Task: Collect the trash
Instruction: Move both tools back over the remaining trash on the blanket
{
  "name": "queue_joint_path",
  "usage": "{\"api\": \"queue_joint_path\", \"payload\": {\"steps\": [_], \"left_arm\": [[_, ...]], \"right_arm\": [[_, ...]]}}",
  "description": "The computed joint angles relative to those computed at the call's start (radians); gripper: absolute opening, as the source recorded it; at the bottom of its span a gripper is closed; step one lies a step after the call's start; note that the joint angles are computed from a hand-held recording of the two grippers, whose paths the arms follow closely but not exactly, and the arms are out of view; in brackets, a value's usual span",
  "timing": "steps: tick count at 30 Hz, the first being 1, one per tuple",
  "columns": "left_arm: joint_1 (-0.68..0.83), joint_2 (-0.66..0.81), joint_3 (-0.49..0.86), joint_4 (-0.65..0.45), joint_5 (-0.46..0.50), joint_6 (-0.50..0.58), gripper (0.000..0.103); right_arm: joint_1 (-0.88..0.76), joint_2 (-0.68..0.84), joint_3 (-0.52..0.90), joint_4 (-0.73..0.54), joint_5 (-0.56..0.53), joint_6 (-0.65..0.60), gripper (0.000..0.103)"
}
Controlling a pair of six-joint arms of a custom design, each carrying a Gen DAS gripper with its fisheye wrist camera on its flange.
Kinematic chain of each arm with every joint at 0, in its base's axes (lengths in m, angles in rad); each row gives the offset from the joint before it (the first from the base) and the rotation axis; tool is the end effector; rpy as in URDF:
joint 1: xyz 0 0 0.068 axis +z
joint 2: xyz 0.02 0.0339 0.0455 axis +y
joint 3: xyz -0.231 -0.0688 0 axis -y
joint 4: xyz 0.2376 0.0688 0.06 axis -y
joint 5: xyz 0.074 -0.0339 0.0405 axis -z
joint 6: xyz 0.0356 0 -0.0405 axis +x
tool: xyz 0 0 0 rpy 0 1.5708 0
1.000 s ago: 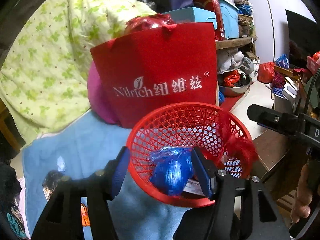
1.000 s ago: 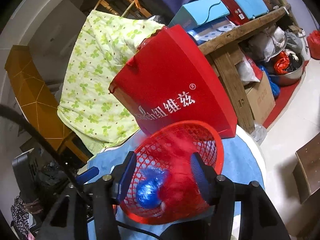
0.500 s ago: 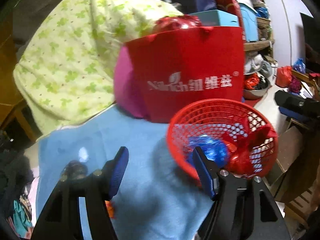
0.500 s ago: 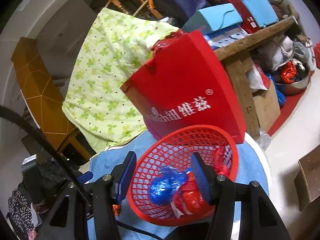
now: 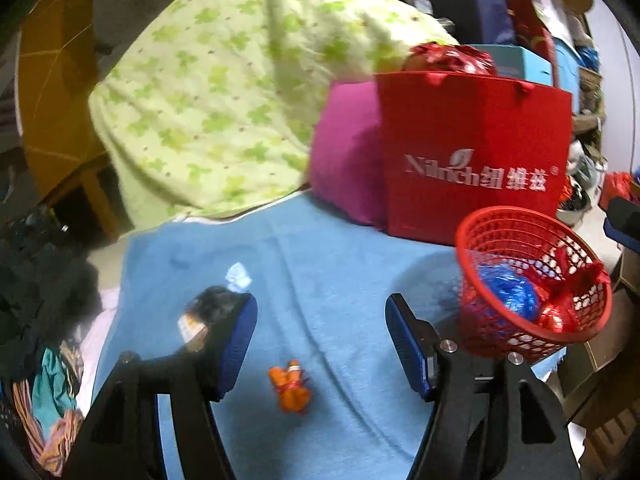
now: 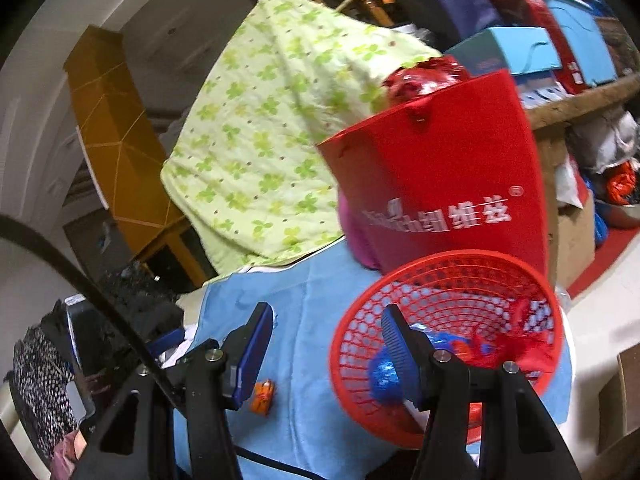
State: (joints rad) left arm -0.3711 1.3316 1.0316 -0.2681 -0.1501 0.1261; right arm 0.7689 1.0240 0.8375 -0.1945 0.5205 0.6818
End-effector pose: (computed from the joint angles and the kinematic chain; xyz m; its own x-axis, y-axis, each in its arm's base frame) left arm 0.2834 -0.1046 0.2663 -0.4671 0.3152 -0.8261 0.3022 0.9349 0.1858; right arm 0.1861 0.1555 0.2867 -0.3786 0.3945 -0.8373 -0.0424 0.8963 0.4414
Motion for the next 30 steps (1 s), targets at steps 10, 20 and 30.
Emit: {"api": "queue_joint_path", "payload": {"steps": [10,20,30], "left_arm": [[0.167,-0.049,-0.063,0.025,0.108,0.009,0.067],[0.447,0.069,-0.087,0.092,0.225,0.049,0.067],[0.710,0.431,0.047,0.113,0.242,0.053,0.067]], "right_arm": [[0.071,0.248,0.176,0.012,-0.028,-0.035,0.061],[0.079,0.570,0.419,-0.046,-0.149,-0.036,0.061],[0.041,1.006,0.769,-0.142,-0.352,-0.029,0.061]]}}
